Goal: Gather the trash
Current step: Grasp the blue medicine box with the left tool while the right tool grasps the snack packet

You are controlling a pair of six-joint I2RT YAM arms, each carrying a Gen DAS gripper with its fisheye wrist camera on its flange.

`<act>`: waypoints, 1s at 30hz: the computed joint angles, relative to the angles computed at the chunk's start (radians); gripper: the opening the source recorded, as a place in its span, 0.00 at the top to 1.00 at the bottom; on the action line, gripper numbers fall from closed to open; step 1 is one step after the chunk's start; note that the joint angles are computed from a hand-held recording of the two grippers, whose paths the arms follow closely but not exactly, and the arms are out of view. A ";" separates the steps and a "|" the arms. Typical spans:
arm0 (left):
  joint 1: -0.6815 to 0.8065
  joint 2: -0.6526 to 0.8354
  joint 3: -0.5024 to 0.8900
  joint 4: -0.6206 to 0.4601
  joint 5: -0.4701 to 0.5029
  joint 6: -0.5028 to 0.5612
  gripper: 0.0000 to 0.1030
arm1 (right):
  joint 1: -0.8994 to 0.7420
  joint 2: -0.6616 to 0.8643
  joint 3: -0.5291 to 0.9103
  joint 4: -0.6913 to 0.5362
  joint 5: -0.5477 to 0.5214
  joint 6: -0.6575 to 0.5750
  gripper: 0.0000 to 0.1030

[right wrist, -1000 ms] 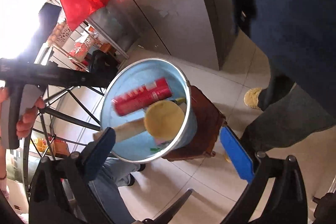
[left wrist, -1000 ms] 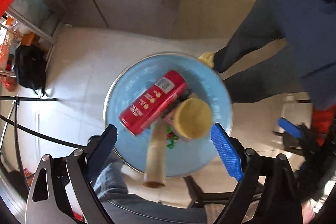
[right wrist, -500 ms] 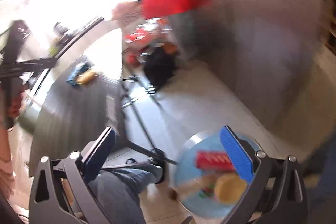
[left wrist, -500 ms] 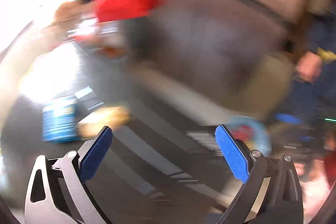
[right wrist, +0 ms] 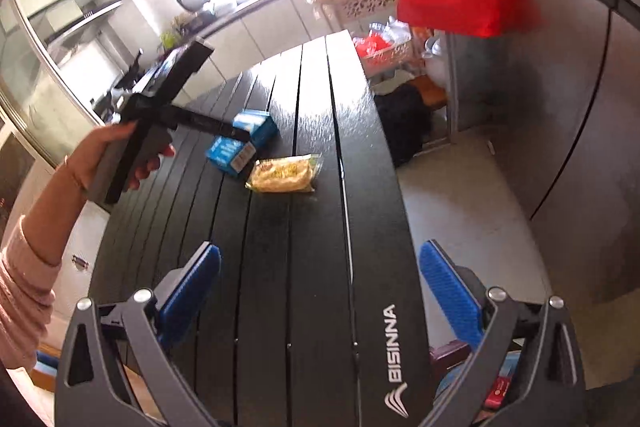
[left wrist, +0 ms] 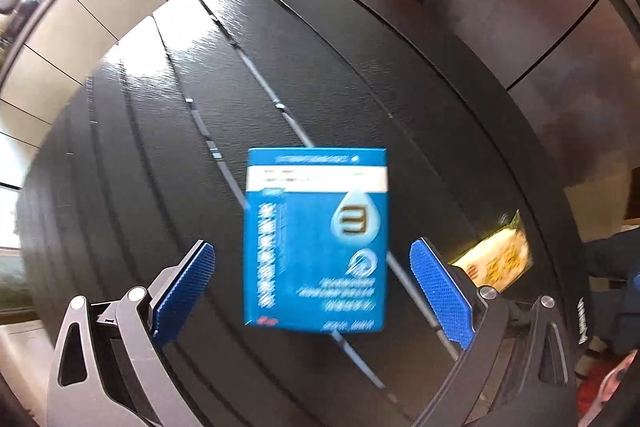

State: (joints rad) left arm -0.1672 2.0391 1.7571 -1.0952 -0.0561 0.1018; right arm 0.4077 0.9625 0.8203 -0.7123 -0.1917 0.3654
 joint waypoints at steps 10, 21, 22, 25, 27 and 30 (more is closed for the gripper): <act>0.028 0.075 0.004 0.038 0.039 -0.030 0.27 | 0.063 0.155 0.074 0.013 0.045 -0.066 0.03; 0.164 -0.156 -0.223 0.102 0.265 0.058 0.29 | 0.132 0.546 0.424 -0.121 0.067 -0.487 0.03; 0.191 -0.212 -0.269 0.104 0.300 0.073 0.29 | 0.147 0.591 0.464 -0.136 0.072 -0.566 0.03; 0.317 -0.356 -0.356 0.055 0.441 0.146 0.29 | 0.165 0.773 0.640 -0.240 0.062 -0.718 0.03; 0.394 -0.434 -0.392 0.010 0.503 0.195 0.29 | 0.173 0.904 0.778 -0.330 0.048 -0.793 0.03; 0.506 -0.514 -0.424 -0.054 0.543 0.257 0.29 | 0.185 1.055 0.941 -0.422 0.053 -0.856 0.03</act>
